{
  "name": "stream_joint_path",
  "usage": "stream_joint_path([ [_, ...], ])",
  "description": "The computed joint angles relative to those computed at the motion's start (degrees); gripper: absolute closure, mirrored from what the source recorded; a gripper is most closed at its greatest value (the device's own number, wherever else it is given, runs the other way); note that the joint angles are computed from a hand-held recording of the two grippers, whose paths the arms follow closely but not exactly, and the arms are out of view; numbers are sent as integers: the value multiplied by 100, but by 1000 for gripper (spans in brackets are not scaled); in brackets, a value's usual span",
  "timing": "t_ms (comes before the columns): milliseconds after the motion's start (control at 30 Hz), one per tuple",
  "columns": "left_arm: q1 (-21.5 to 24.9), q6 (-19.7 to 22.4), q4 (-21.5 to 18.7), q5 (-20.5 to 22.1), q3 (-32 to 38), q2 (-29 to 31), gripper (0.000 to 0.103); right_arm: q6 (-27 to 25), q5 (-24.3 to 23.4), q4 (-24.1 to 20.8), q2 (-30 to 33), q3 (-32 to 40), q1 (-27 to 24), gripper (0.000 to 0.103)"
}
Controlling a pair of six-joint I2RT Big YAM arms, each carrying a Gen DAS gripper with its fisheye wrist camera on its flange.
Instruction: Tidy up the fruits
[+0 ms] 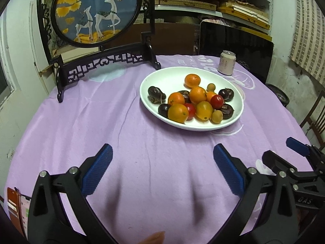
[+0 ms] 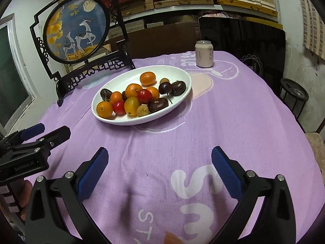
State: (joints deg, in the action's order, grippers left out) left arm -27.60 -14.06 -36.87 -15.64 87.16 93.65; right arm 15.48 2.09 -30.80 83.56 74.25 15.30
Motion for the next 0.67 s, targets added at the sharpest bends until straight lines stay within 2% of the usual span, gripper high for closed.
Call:
stream_joint_path([
  [100, -17, 31, 22, 59, -25, -34, 2, -8, -12, 21, -8, -13, 7, 2],
  [200, -19, 46, 216, 192, -151, -127, 2, -33, 5, -10, 9, 0, 23, 2],
  [300, -71, 88, 306, -87, -199, -148, 2, 1, -11, -34, 11, 3, 20, 2],
  [667, -77, 5, 217, -226, -173, -132, 2, 10, -32, -60, 18, 18, 16, 2],
])
